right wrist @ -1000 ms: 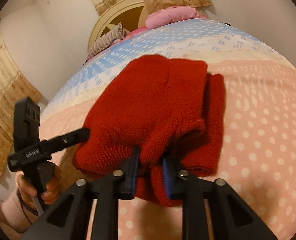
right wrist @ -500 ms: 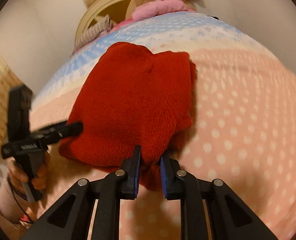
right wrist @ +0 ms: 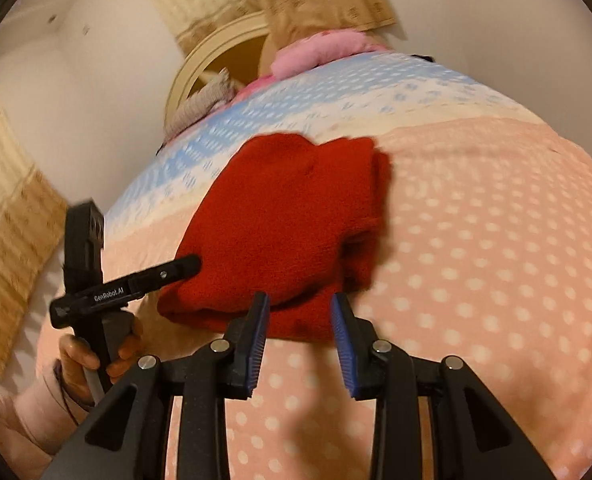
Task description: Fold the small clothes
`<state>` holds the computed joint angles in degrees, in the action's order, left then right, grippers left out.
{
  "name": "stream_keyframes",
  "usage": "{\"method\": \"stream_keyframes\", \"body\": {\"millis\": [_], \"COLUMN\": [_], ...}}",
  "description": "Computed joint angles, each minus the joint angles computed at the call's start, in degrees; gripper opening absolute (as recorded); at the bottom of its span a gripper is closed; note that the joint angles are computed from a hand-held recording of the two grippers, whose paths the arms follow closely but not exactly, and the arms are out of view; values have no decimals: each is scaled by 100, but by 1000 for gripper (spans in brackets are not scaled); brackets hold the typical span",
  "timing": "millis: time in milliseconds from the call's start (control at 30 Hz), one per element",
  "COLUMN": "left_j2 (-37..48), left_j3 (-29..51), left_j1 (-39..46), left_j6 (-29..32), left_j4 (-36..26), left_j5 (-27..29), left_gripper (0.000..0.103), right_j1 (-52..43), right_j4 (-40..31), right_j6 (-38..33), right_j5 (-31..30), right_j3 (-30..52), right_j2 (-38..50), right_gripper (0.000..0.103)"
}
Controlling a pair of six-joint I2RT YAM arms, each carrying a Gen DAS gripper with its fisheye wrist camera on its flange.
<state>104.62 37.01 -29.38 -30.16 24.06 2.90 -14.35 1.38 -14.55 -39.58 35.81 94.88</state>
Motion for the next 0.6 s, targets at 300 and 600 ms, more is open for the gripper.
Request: {"method": "stream_keyframes", "body": {"millis": [300, 600], "left_j2": [-42, -72], "left_j3": [-156, -191], "left_j1": [83, 87], "left_j6": [-45, -97], "left_j4": [218, 258], "left_j5": [196, 248], "left_gripper": [103, 103], "right_j1": [779, 341], "right_j4": [688, 172], "right_j6": [206, 169], "right_j5": [1116, -148], "right_j3": [142, 803], "right_j2": [208, 612], "right_gripper": [33, 37]}}
